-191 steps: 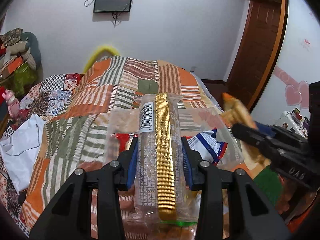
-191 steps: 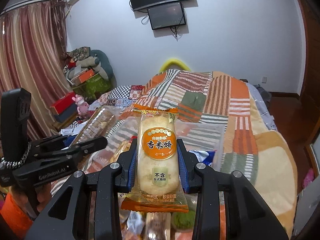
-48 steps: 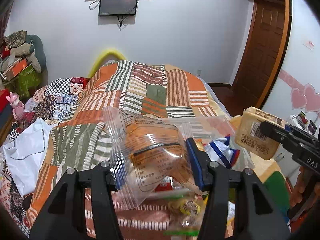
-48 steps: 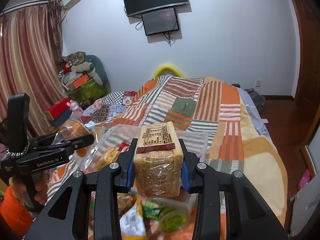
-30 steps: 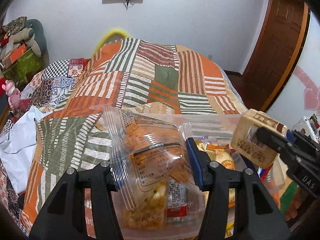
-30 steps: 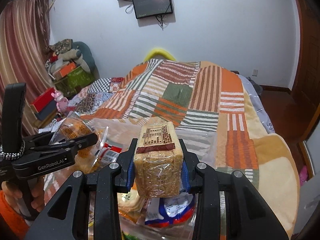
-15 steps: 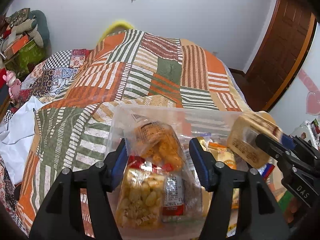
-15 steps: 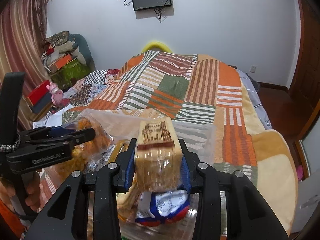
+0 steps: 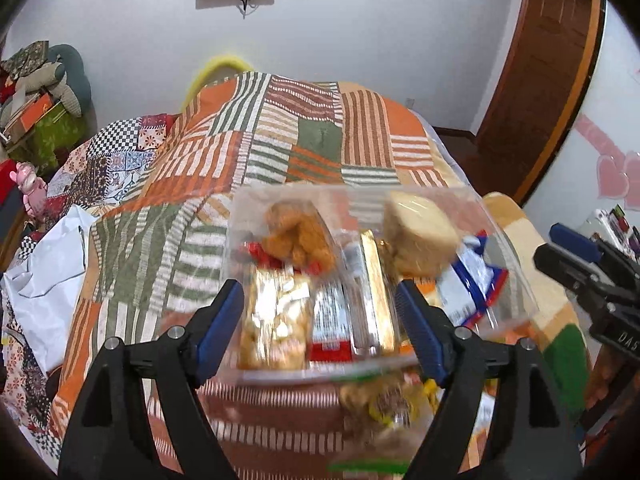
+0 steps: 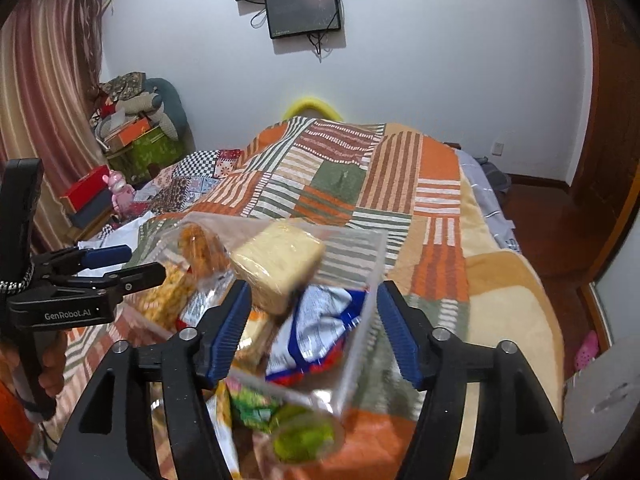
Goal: Organize snacks
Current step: 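Grasp the yellow-labelled snack bag with the left tool while the right tool grasps the green jelly cup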
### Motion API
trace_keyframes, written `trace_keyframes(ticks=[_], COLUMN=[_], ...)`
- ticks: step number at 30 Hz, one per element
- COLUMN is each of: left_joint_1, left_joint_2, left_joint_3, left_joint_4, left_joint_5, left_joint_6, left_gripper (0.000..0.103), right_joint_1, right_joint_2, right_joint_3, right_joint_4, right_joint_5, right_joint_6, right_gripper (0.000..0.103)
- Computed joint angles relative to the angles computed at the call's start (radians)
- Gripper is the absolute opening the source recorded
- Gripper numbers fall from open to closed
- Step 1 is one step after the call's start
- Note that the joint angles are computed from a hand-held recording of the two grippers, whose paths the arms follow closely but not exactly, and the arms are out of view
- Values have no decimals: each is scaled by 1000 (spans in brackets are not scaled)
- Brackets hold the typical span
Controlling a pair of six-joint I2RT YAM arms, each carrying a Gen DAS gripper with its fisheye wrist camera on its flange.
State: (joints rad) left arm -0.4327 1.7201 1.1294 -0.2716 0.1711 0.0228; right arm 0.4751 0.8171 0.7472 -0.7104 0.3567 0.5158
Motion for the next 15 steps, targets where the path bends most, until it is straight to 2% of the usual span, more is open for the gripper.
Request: trace_keyframes(ticks=[10, 15], left_joint_1=[-13, -35], left_joint_2=[-125, -134], left_joint_3=[-209, -261], left_joint_4=[9, 12], left_joint_5=[18, 47], left_joint_6=[10, -19], left_gripper=[81, 81], right_joint_1=[187, 250], right_joint_2=[-157, -173], right_joint_3=[-86, -128], right_joint_4=[-190, -209], right_joint_5=[90, 80], right_joint_6=[182, 268], right_gripper=[67, 67])
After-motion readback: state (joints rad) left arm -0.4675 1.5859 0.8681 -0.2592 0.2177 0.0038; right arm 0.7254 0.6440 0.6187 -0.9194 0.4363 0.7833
